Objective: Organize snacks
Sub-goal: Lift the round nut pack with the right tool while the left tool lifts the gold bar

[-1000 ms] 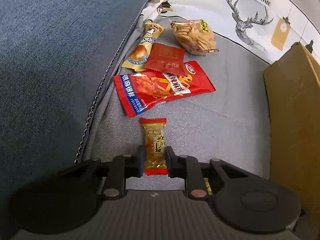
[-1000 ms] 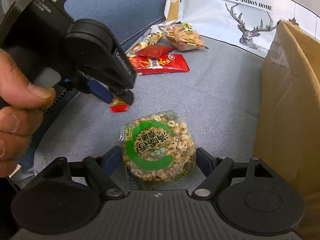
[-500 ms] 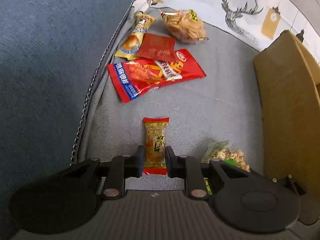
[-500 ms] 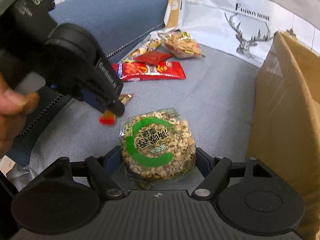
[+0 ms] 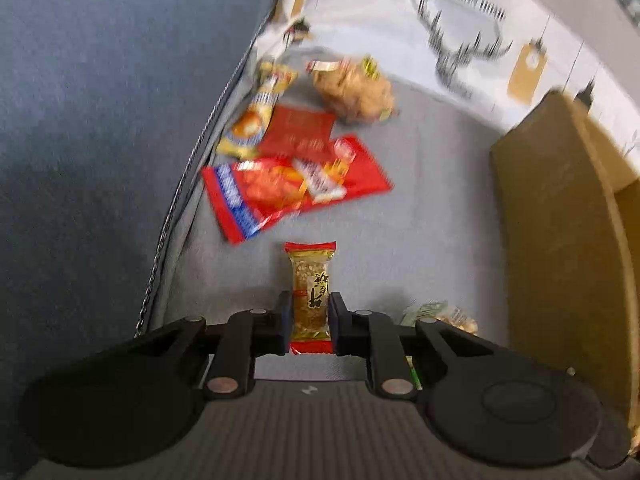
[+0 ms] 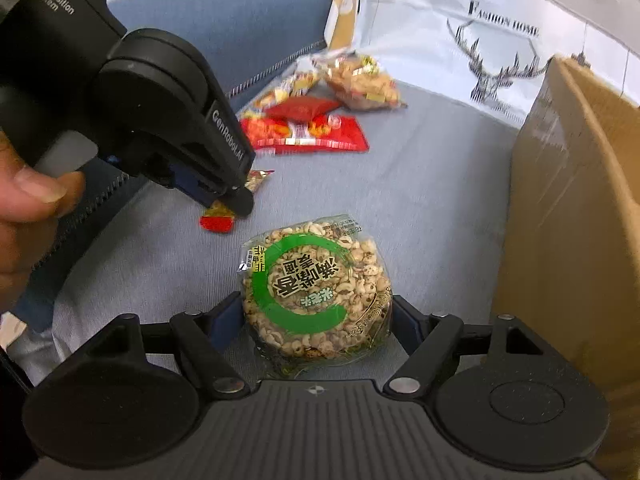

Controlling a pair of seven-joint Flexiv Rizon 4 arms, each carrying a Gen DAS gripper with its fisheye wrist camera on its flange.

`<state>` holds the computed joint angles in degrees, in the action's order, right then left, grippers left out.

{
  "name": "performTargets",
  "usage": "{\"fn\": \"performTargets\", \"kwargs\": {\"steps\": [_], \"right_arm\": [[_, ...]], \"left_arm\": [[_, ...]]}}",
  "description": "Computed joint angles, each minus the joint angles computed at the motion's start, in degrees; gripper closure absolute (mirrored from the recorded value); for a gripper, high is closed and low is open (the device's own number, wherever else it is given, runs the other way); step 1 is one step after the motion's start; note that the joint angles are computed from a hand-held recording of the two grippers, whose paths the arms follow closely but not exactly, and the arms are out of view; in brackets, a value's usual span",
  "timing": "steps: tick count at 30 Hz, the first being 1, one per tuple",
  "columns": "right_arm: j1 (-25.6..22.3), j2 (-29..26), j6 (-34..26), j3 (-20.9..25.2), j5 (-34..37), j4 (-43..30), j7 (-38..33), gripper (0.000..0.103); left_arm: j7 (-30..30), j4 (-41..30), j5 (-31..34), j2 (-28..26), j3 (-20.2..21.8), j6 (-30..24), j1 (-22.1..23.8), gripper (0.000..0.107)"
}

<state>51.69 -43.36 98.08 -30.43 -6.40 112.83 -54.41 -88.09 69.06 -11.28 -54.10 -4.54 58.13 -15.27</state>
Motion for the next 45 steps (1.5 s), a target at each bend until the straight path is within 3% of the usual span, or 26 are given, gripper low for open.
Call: {"fn": "performTargets", "kwargs": {"steps": [4, 8, 17, 33, 45], "right_arm": [[4.5, -0.6, 3.7, -5.1, 3.4, 1.3, 0.1, 0.025], [8.4, -1.0, 6.1, -9.6, 8.1, 2.0, -1.4, 0.025], [13.4, -2.3, 9.7, -15.5, 16.1, 3.0, -5.9, 0.025], [13.7, -0.4, 21.5, -16.0, 31.2, 6.3, -18.4, 0.025], [10.1, 1.7, 21.4, -13.6, 39.8, 5.7, -24.7, 0.025]], "left_arm": [[1.4, 2.4, -2.1, 0.6, -2.7, 5.6, 1.3, 0.087], [2.0, 2.7, -3.9, 0.4, -3.9, 7.6, 1.6, 0.087], [4.6, 4.9, -7.4, 0.8, -7.2, 13.2, 2.9, 0.087], [12.7, 8.2, -12.3, 0.6, -16.6, 23.2, 6.3, 0.087], [17.2, 8.0, -13.7, -0.4, -21.7, 25.3, 7.1, 0.087]]}}
